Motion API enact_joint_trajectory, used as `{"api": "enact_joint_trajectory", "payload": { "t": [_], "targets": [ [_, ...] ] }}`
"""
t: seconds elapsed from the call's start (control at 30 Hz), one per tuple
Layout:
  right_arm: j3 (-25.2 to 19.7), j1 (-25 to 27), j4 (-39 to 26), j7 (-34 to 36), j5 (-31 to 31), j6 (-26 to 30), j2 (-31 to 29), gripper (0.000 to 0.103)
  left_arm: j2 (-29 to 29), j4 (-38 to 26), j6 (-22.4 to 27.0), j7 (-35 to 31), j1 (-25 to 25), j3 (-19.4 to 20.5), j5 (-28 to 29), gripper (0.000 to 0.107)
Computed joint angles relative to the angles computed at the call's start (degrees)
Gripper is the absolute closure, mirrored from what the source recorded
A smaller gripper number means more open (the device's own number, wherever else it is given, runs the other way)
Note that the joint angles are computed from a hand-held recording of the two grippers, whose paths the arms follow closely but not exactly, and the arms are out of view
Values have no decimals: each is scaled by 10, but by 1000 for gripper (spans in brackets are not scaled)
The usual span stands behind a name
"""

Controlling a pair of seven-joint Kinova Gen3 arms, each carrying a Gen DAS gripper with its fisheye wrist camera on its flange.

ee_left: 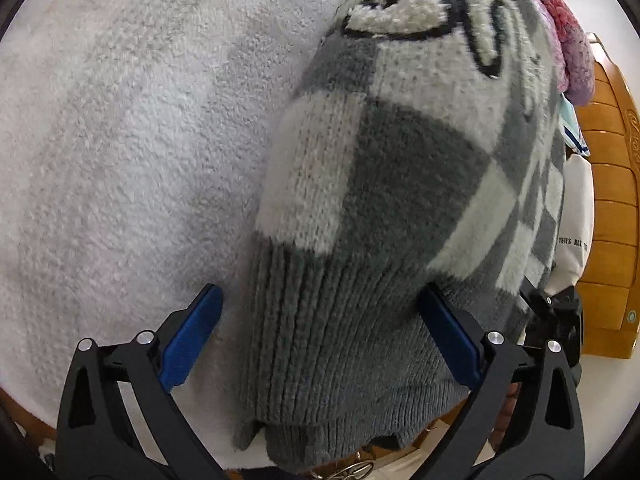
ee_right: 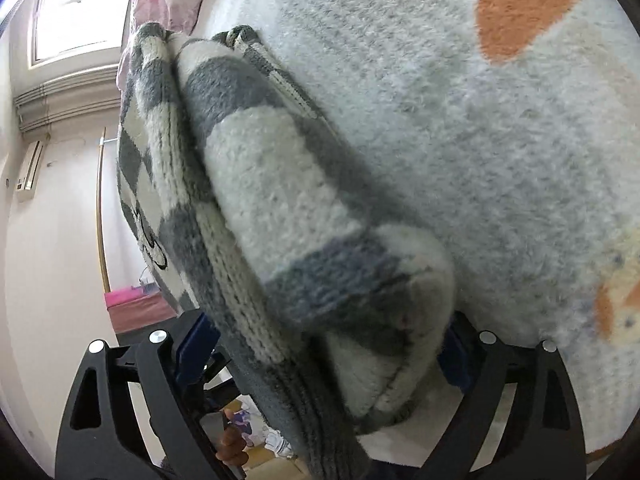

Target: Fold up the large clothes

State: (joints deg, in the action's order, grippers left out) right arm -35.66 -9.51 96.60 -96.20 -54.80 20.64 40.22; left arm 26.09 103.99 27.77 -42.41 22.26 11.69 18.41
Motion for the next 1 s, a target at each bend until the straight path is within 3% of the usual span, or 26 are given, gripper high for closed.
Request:
{"api": "enact_joint_trajectory", "payload": {
  "t": [0.1, 0.2, 0.27, 0.3, 0.37, 0.47, 0.53, 0.6, 0.77, 0.9, 1.0],
  "targets": [
    [0, -9, -23, 7, 18, 22, 19, 13, 10, -15, 10, 9, 9, -7, -10, 8],
    [-9, -9, -23, 4, 16, -5, 27, 9, 11, -12, -3, 21, 19, -11, -14, 8],
    [11, -27, -29, -23, 37, 1, 18, 11, 6, -10, -5, 43, 42, -28, -35, 10],
    [26, -40, -38, -47, 59, 10, 13, 13, 3, -8, -10, 53, 51, -33, -45, 20],
    [55, -66, -42, -93, 91, 17, -3, 25, -2, -18, -5, 66, 70, -40, -68, 37],
    [53, -76, -36, -155, 121, -6, -18, 45, 4, -45, 30, 76, 73, -36, -87, 50],
    [95, -114, -49, -202, 145, 11, -37, 51, 3, -51, 34, 65, 56, -20, -76, 67],
    [148, -160, -74, -248, 180, 45, -57, 56, -4, -67, 58, 55, 59, -23, -93, 76],
    [271, -274, -153, -361, 291, 135, -92, 63, -46, -76, 74, 55, 73, -27, -120, 80],
    [355, -357, -258, -426, 385, 220, -99, 65, -76, -129, 132, 26, 73, -22, -152, 80],
    [366, -385, -325, -485, 454, 275, -96, 66, -96, -152, 162, -9, 56, -16, -148, 81]
  ]
}}
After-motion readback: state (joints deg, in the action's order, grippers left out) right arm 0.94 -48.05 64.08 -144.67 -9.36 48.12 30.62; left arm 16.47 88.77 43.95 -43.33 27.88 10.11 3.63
